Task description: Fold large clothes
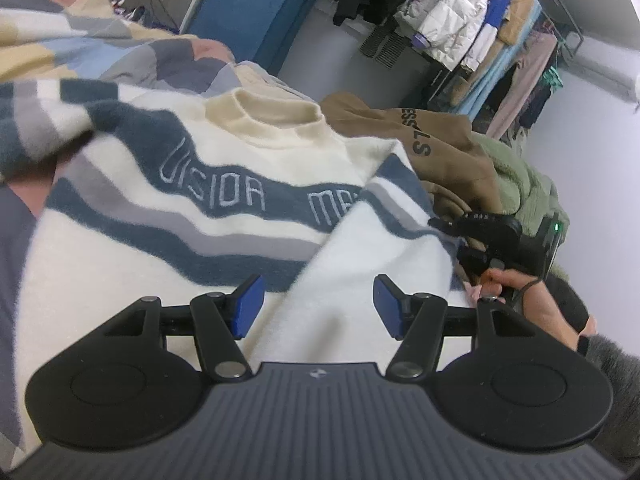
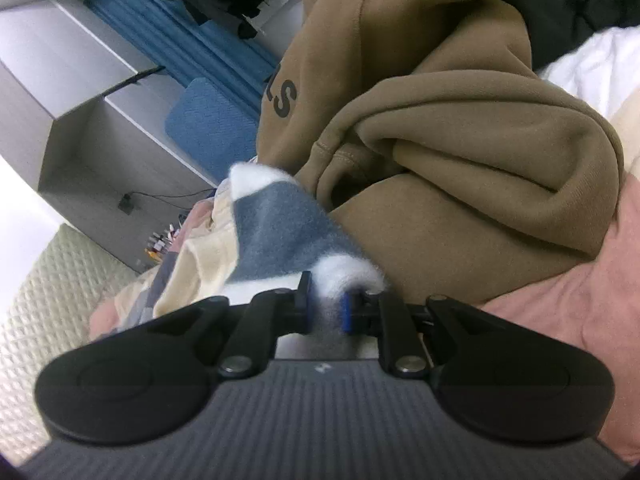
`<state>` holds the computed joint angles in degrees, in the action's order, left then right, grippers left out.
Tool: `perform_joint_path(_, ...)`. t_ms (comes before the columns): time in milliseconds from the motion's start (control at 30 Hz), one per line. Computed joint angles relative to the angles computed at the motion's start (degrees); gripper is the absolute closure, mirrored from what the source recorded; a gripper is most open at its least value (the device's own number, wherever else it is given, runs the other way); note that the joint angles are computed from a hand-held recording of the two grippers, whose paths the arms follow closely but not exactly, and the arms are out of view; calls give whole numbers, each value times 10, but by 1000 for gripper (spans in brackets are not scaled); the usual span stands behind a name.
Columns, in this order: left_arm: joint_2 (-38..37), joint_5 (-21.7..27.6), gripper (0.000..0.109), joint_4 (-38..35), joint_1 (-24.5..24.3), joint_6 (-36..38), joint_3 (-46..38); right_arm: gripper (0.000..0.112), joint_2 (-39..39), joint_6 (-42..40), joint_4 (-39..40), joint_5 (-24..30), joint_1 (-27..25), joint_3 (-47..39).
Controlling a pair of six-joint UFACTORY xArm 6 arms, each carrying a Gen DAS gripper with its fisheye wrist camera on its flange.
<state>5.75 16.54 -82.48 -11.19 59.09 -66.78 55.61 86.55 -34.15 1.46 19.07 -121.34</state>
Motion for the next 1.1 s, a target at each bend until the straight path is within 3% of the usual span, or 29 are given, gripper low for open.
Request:
perform_joint_path(100,-3,-8,43,5,-5,4,5,96,0,-61,23,45,13,-21)
perform_joint_path(267,-11,-30,43,33,-19,-6,18,90,-33,-107,51,75,24,11)
perform_joint_path(367,-11,-46,43,64,-26,-28,24,75,-73,-91,40,95,32,54)
perform_joint_path(467,-12,-71,43,125,-36,-92,36,71,-120,-68,2,147,47,92)
perform_joint_path(567,-18,-75,43,163,-40,-122,48,71,-167,-43,-35,155,61,145)
perform_joint_path(700,-34,-98,43,228,-51,-171,77,71,-216,-6,-71,124,78,211)
perform_joint_path(833,-53,-109,43,275,-55,-212,106,71,-243,-35,-77,119,106,240)
perform_joint_path(967,-60,-93,43,413,-39,-339,126,71,-261,-47,-101,100,125,268)
perform_joint_path(1100,-60,-82,43,452,-32,-378,128,71,-281,-74,-75,93,144,302)
